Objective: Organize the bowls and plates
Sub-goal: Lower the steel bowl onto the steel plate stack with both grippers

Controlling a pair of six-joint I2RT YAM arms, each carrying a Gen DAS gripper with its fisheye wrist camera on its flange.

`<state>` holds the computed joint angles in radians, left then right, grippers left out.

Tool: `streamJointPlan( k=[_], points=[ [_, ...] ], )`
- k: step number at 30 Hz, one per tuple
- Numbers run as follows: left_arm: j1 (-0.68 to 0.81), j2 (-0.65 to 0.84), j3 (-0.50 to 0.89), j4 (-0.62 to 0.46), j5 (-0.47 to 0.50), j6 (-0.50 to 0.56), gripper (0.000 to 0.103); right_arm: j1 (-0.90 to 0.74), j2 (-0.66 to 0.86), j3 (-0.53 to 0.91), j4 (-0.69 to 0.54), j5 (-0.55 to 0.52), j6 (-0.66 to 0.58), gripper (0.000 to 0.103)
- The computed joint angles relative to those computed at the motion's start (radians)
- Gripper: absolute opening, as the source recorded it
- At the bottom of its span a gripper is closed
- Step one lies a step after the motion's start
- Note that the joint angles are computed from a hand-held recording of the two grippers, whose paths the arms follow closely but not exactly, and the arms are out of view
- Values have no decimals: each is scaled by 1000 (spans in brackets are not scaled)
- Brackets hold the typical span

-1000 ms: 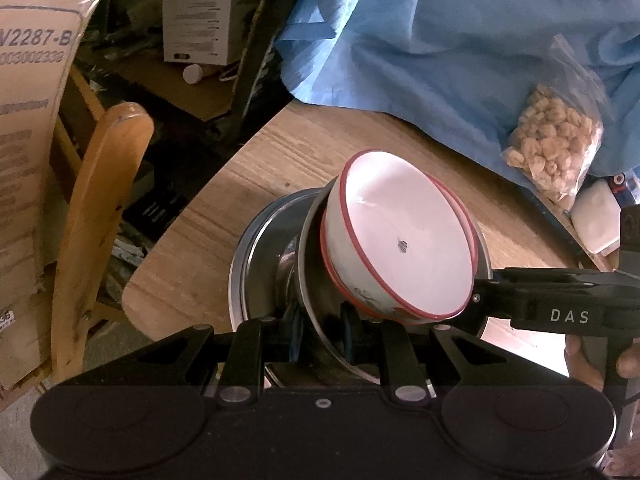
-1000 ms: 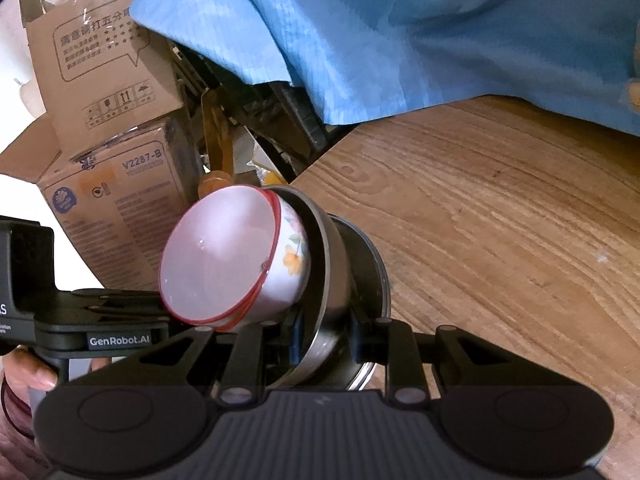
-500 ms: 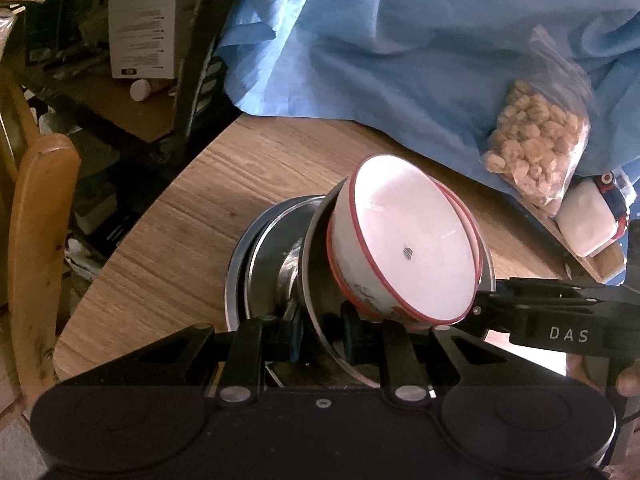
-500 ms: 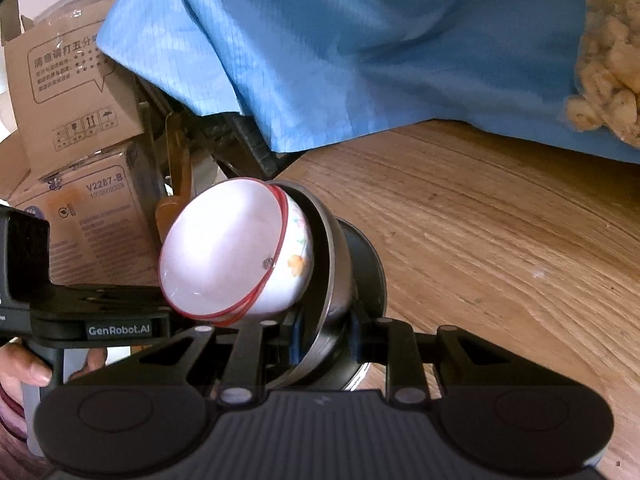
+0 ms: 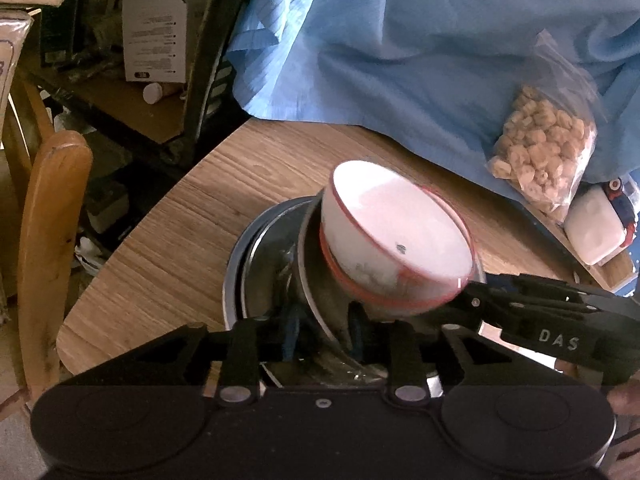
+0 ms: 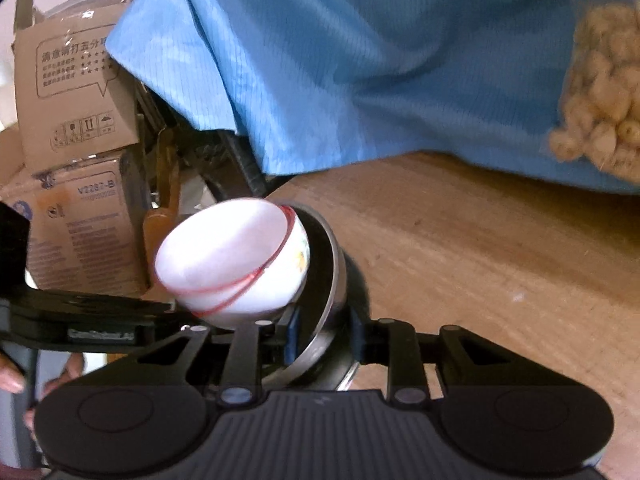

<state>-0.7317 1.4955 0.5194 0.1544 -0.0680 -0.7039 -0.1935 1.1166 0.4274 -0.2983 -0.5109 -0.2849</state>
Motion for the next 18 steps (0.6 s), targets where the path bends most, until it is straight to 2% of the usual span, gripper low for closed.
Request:
streamJointPlan(
  k=[5, 7, 9, 11, 15, 18],
  points=[
    [-69, 8, 56, -81, -103, 11, 44, 5, -21, -10, 13, 5, -21, 35],
    [-77, 13, 63, -79, -83, 9, 64, 3, -45, -30, 35, 15, -22, 47],
    [-101, 6, 64, -73, -100, -9, 73, -14, -65, -45, 48, 8, -38, 48],
    [-120, 16, 91, -114, -125, -15, 73, -38, -46, -30, 24, -20, -54, 48],
    [-129, 21, 96, -118, -139, -19, 76, -78, -9, -17, 25, -50, -57, 53],
    [-135, 18, 92, -115, -145, -33, 77, -109, 1, -22, 31, -86, -60, 54]
  ],
)
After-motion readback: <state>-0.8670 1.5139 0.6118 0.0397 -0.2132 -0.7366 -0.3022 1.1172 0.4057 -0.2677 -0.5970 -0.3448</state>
